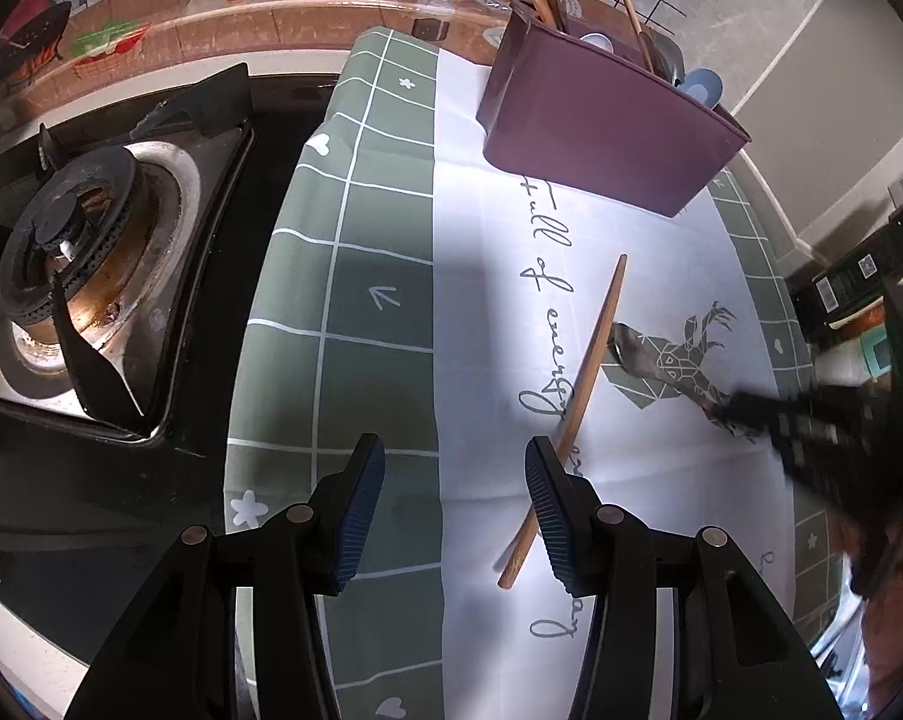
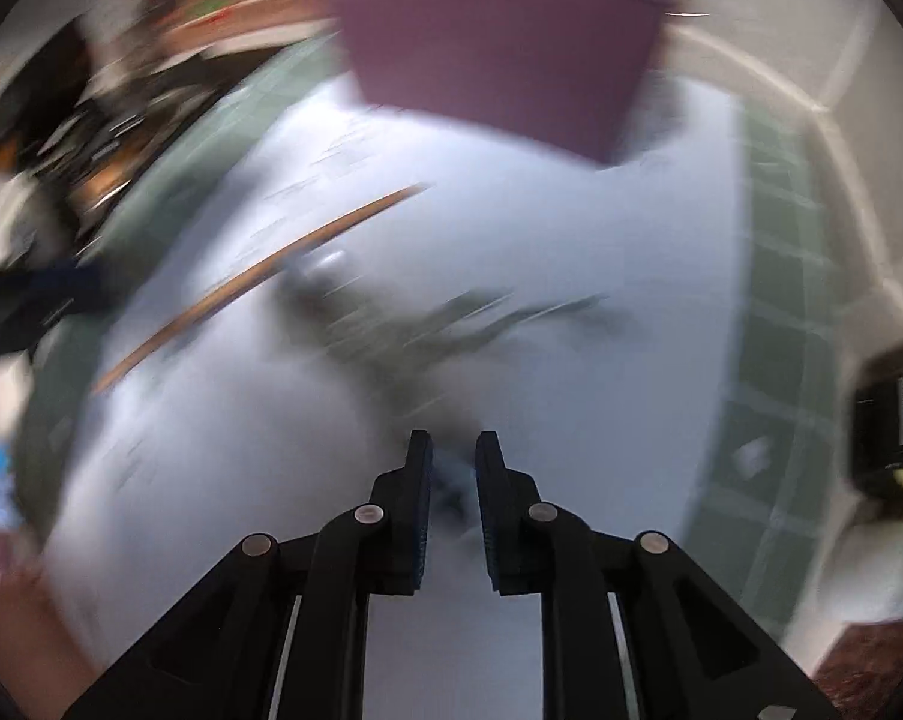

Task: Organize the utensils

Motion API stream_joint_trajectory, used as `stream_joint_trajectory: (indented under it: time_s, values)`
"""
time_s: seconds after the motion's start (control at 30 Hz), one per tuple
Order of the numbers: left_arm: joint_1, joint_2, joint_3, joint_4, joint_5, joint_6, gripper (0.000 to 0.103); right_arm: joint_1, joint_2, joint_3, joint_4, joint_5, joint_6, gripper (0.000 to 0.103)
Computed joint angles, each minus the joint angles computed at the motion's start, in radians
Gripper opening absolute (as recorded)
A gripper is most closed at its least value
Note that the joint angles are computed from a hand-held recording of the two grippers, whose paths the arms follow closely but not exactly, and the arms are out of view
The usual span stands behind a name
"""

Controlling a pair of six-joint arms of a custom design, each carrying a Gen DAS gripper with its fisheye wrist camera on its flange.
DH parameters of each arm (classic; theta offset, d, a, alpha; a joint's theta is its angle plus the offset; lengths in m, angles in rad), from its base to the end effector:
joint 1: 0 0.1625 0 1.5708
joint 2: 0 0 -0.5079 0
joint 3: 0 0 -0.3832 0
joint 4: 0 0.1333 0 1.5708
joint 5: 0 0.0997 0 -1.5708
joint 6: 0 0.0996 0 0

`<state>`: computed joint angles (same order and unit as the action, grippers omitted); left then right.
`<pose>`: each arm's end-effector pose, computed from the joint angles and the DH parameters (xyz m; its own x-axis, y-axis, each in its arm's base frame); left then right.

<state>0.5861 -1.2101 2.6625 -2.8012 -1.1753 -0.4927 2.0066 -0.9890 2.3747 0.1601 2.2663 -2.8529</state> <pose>-0.1563 -0.3098 0.1456 -0.7718 0.4635 -0.4353 0.5080 0.8612 0.0162 0.1693 -0.1990 0.1313 -0.7938 -0.0388 0.6069 -0.2045 0.9569 -0.2063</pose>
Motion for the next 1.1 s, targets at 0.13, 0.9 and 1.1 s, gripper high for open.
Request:
stream_joint_trajectory:
  time_s: [0.13, 0.9, 1.1]
  values:
    - [-0.011, -0.007, 0.002, 0.006, 0.001, -0.006, 0.05, 0.046, -0.024, 0.0, -0.074, -0.036, -0.077, 0.028]
    - [-0.095, 0.097, -0.003, -0.046, -0.027, 0.23, 0.05, -0.216, -0.125, -0.021, -0.174, -0.03, -0.182, 0.025]
    - [-0.099, 0.259, -0.136, 0.093, -0.018, 0.373, 0.026, -0.201, -0.221, 0.023, -0.183, -0.019, -0.136, 0.025]
